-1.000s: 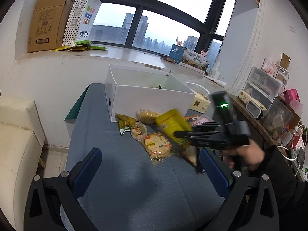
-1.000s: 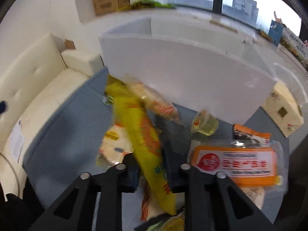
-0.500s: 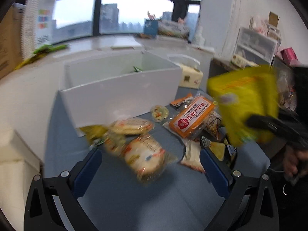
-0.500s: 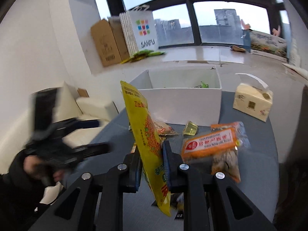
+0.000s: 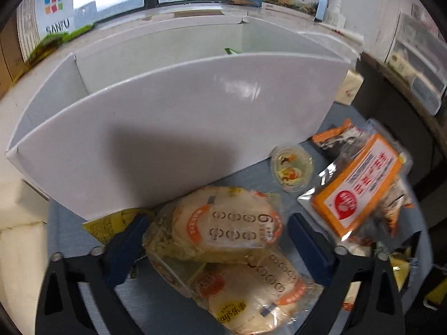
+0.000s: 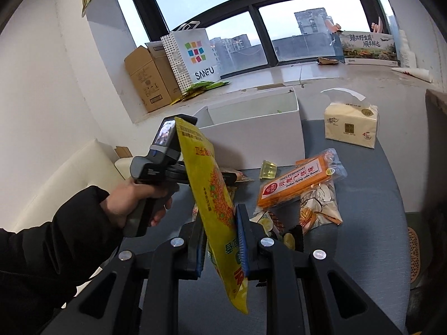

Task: Organize snacks
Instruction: 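Grasp the round bread pack with the left tool while the right tool grasps a yellow packet, then lower both packs into the white box and open both tools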

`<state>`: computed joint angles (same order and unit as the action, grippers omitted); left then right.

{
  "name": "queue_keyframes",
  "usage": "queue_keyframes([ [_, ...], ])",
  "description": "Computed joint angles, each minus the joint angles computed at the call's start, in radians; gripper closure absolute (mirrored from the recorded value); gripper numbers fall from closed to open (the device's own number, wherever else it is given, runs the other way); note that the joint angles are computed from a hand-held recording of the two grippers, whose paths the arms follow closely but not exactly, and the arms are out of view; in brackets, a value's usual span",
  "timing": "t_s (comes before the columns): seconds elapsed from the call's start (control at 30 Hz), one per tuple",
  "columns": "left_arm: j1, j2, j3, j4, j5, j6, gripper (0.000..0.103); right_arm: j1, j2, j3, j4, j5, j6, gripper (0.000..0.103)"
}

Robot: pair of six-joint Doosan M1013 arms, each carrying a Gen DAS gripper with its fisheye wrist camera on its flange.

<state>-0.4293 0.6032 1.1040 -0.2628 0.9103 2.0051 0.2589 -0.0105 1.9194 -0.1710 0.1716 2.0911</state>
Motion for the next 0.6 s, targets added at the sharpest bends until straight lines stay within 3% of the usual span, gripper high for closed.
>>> queue_keyframes([
  [0.1,0.003,0.003,-0.001,-0.021,0.011,0.019,0.024,0.003,0.004,-0.002,0.046,-0.003,-0.054,0.083],
  [0.2,0.034,-0.012,0.023,-0.157,-0.003,0.060,0.025,0.008,0.005,-0.004,0.042,0.000,-0.052,0.083],
  [0.37,0.069,-0.120,0.155,-0.373,-0.109,0.247,0.025,0.006,0.009,-0.006,0.086,0.008,-0.088,0.083],
  [0.47,0.092,-0.190,0.230,-0.516,-0.158,0.390,0.025,0.010,0.014,-0.011,-0.008,0.008,0.012,0.083],
  [0.6,0.119,-0.251,0.290,-0.687,-0.195,0.528,0.025,0.005,0.027,-0.032,-0.015,-0.002,0.031,0.083],
])
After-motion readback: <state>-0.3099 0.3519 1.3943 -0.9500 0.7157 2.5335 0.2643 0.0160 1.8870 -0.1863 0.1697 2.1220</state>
